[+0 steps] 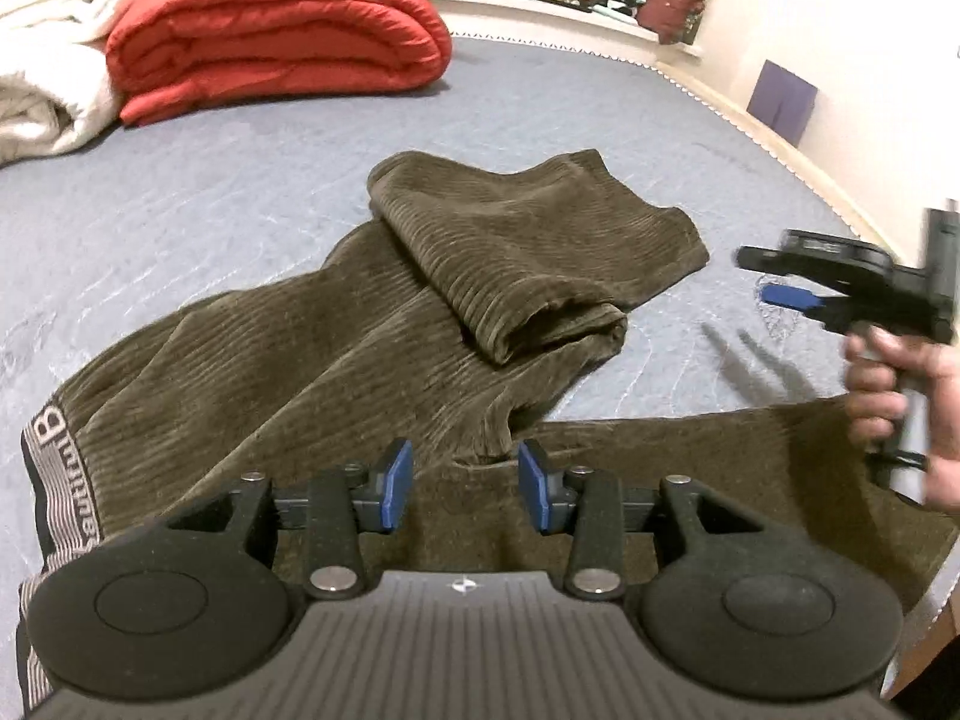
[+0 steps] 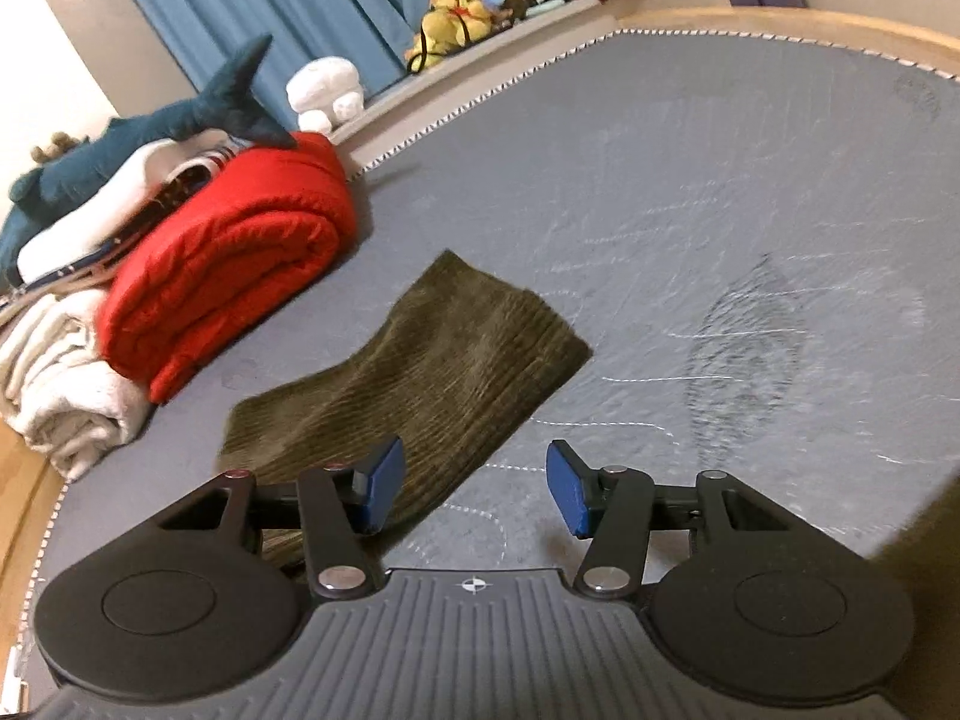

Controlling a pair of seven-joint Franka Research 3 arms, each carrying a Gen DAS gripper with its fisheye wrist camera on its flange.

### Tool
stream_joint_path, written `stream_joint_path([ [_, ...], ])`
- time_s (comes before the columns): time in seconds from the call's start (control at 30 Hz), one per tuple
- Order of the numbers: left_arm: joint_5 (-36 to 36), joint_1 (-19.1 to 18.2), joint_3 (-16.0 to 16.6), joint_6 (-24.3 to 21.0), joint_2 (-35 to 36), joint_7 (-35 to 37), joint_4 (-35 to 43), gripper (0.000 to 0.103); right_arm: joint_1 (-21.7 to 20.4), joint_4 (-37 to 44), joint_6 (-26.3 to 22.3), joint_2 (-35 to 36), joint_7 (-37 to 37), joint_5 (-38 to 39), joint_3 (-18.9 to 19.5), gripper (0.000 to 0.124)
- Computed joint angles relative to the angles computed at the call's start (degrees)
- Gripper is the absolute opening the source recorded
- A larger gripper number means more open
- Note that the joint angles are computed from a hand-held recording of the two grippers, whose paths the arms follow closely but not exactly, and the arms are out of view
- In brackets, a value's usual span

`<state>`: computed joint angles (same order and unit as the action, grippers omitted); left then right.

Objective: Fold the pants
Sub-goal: 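Grasp the other pant leg cuff with the right tool and stretch it out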

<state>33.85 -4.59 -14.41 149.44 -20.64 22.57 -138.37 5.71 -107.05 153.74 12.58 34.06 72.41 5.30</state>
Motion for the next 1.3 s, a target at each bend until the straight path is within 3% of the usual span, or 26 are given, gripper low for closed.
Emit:
stream_joint_path([
  [0.07, 0.3, 0.2, -0.1, -0.9, 0.8, 0.0, 0.5, 0.043, 0.6, 3.2, 2.5, 4.0, -0.8, 1.1, 0.7, 0.055],
  [0.2, -1.1, 0.1, 1.0, -1.6, 0.5, 0.2, -0.3, 0.043, 0.0, 11.0, 4.3, 12.7, 5.3, 0.9, 2.5, 0.056],
  [0.27, -1.5, 0.3, 1.2, -1.8, 0.1, 0.3, -0.5, 0.043, -1.4, 13.3, 6.8, 15.0, 1.3, 4.7, 5.3, 0.054],
  [0.43, -1.6, 0.9, 1.4, -2.3, 0.1, 0.4, -0.2, 0.043, 0.4, 16.0, 11.5, 17.4, 3.3, -2.6, 6.1, 0.054],
  [0.47, -1.6, 1.1, 1.3, -2.3, 0.3, 0.2, 0.1, 0.043, 0.5, 16.2, 12.2, 17.6, 4.2, -4.1, 6.2, 0.052],
  [0.53, -1.6, 1.2, 1.3, -2.4, 0.6, -0.2, 0.5, 0.043, 0.8, 16.7, 12.2, 18.1, 7.1, -8.1, 6.0, 0.025],
  [0.6, -1.3, 1.3, 1.1, -2.5, 0.9, -0.7, 0.9, 0.043, -1.1, 17.1, 10.5, 18.2, 7.6, -8.8, 7.4, 0.014],
  [0.8, 0.0, 1.3, 0.7, -2.0, 1.5, -1.8, 1.5, 0.043, -6.9, 15.1, 13.2, 14.0, -7.2, 3.6, 12.6, 0.010],
  [0.9, 0.4, 1.4, 0.9, -1.7, 1.6, -2.3, 1.4, 0.043, -7.5, 14.1, 15.3, 11.5, -13.7, 10.2, 11.7, 0.010],
  [1.07, 0.9, 1.4, 1.1, -1.4, 1.8, -2.2, 1.3, 0.043, -7.1, 16.4, 20.9, 11.6, -19.4, 17.2, 6.9, 0.010],
  [1.2, 0.7, 1.2, 1.2, -1.4, 1.4, -1.6, 0.9, 0.043, -7.9, 21.3, 23.8, 15.8, -15.8, 14.1, 2.8, 0.009],
  [1.3, 0.2, 0.9, 1.3, -1.4, 1.3, -0.6, 0.5, 0.043, -8.3, 23.8, 24.9, 19.6, -6.4, 6.0, 0.1, 0.009],
])
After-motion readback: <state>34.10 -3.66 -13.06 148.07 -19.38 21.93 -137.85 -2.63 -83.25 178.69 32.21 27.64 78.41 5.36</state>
